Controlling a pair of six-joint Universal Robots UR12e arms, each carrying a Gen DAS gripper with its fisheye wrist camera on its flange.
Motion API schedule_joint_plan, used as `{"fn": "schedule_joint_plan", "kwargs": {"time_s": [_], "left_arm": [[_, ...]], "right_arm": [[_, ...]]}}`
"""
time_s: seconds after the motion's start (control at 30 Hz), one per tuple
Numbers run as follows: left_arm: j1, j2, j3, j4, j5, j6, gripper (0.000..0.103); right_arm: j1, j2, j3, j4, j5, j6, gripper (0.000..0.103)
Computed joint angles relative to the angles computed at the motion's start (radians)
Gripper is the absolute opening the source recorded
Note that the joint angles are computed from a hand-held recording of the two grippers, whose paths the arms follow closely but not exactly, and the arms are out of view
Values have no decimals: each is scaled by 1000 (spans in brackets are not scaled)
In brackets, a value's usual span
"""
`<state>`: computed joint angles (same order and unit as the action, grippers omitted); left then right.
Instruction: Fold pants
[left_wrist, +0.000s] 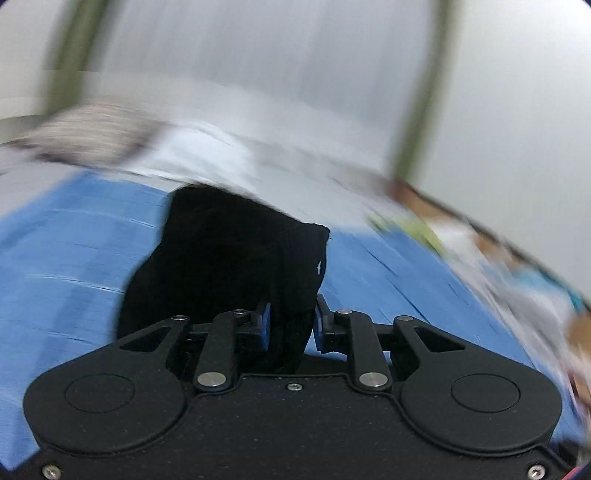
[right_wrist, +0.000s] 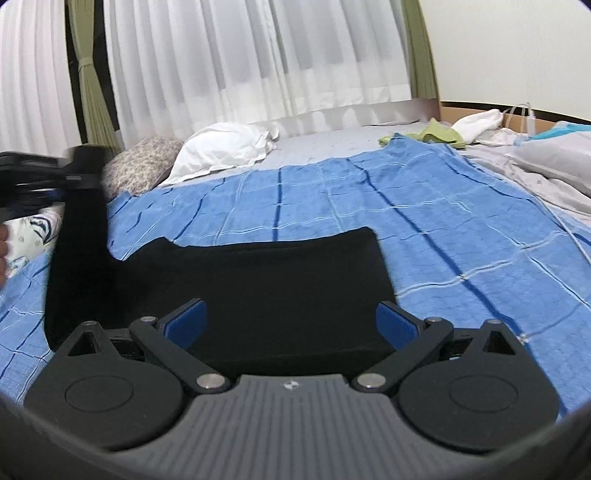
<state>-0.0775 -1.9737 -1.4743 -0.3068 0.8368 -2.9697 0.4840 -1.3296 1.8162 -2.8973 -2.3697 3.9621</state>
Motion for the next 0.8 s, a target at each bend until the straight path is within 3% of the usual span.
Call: {"fn": "schedule_joint_plan", "kwargs": {"time_s": [0.07,0.17,0.2,0.33,0.43,0.53,0.67,0.8], "left_arm": [[-49,12,-13,-129,0,171,22],[-101,21,-17,-351,37,334,34],[-107,23,-24,-394,34,349,35],[-92,40,-56,-456,-20,371,58],[-52,66,-95,-422,-72,368,59],[-19,85,-141,-241,-79,267,59],[-4,81,-183,-10,83,155,56],[-7,73,-205,48,268,138,51]], "right_arm": [[6,-14,17,17,-21,20,103],[11,-40,45,62,-47,64,103],[11,-49,55,74,-50,81,103],[4,-72,85,86,-51,135,103],[-5,-66,93,25,-32,150,103],[-17,-38,78,-46,2,129,102],[-25,12,24,-65,30,120,96],[-37,48,-30,4,44,168,89]]}}
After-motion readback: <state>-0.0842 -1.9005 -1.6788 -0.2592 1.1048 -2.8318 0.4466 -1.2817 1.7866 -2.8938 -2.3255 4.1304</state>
